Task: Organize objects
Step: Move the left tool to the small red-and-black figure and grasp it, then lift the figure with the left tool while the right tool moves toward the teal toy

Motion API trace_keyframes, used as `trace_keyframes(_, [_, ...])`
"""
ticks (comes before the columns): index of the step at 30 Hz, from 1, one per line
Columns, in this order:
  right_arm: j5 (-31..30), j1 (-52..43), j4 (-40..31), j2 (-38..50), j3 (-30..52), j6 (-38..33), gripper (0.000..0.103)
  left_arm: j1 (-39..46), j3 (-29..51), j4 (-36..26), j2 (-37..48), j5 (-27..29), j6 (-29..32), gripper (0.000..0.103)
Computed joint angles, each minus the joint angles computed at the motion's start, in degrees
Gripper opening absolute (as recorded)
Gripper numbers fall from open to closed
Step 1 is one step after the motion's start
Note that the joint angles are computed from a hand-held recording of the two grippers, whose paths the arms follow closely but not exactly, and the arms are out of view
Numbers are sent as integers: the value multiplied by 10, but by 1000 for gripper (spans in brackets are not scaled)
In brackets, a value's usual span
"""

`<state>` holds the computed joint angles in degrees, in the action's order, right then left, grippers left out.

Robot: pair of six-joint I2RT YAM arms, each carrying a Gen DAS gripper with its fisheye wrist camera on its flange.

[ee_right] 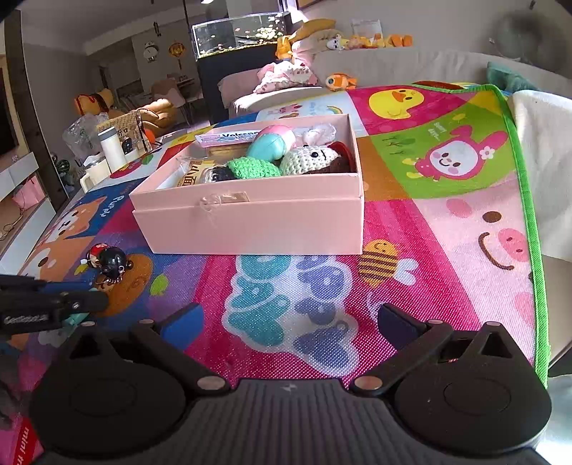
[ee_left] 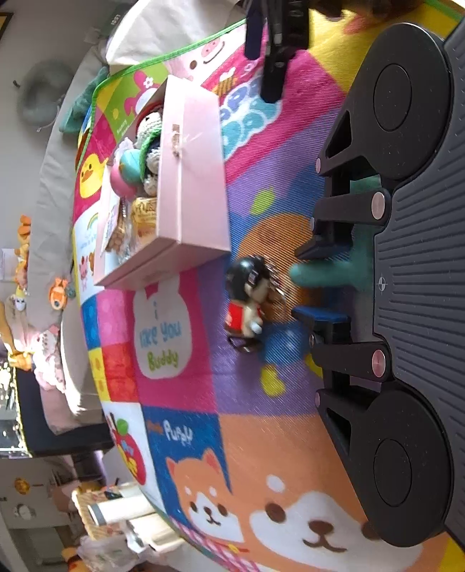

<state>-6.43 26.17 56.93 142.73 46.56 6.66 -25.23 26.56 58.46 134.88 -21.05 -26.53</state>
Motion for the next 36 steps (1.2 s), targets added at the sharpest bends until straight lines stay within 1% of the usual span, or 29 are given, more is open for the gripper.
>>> trace_keyframes(3, [-4,-2,-5,0,2,2,103,10,-34,27,-7,25,8,30])
trace_keyframes(6, [-3,-2,-10,0,5,3,103,15,-48,28,-15,33,32,27])
trace_keyframes(8, [-3,-2,-8,1,4,3,103,16,-44,16,-19,24,44,25])
trace_keyframes(10, [-5,-3,-3,1,2,5,103,12,-30,-4,-19,-2,54,27])
trace_keyframes(12, [-9,-6,2,1,0,7,103,24,-16,-9,-13,-5,64,32])
trace_keyframes(14, [-13,-8,6,2,-2,8,103,46,-7,-13,-13,12,62,38])
trace_keyframes(16, [-14,-8,8,2,-3,10,103,71,0,-14,-14,37,57,38])
trace_keyframes(18, [-14,-8,11,2,-4,12,103,87,3,-10,-14,55,65,34])
trace_keyframes(19, [-14,-8,11,2,-4,12,103,94,1,-5,-15,70,78,37])
trace_keyframes(21, [-16,-9,11,2,-4,11,103,107,-15,20,-19,118,139,38])
trace_keyframes(22, [-16,-9,12,2,-4,11,103,107,-25,35,-21,131,173,38])
trace_keyframes(24, [-17,-9,8,2,-3,11,103,97,-43,71,-19,126,228,38])
trace_keyframes(26, [-21,-11,2,1,-1,9,103,88,-51,85,-26,109,282,38])
trace_keyframes(31, [-21,-11,0,1,1,9,103,84,-10,17,-56,95,406,39])
trace_keyframes(33, [-21,-10,0,1,0,9,103,89,26,-28,-57,99,451,41])
trace_keyframes(34, [-21,-10,0,1,0,9,103,92,46,-53,-54,102,461,41])
trace_keyframes(36, [-21,-11,0,1,0,9,103,103,91,-109,-43,117,461,41])
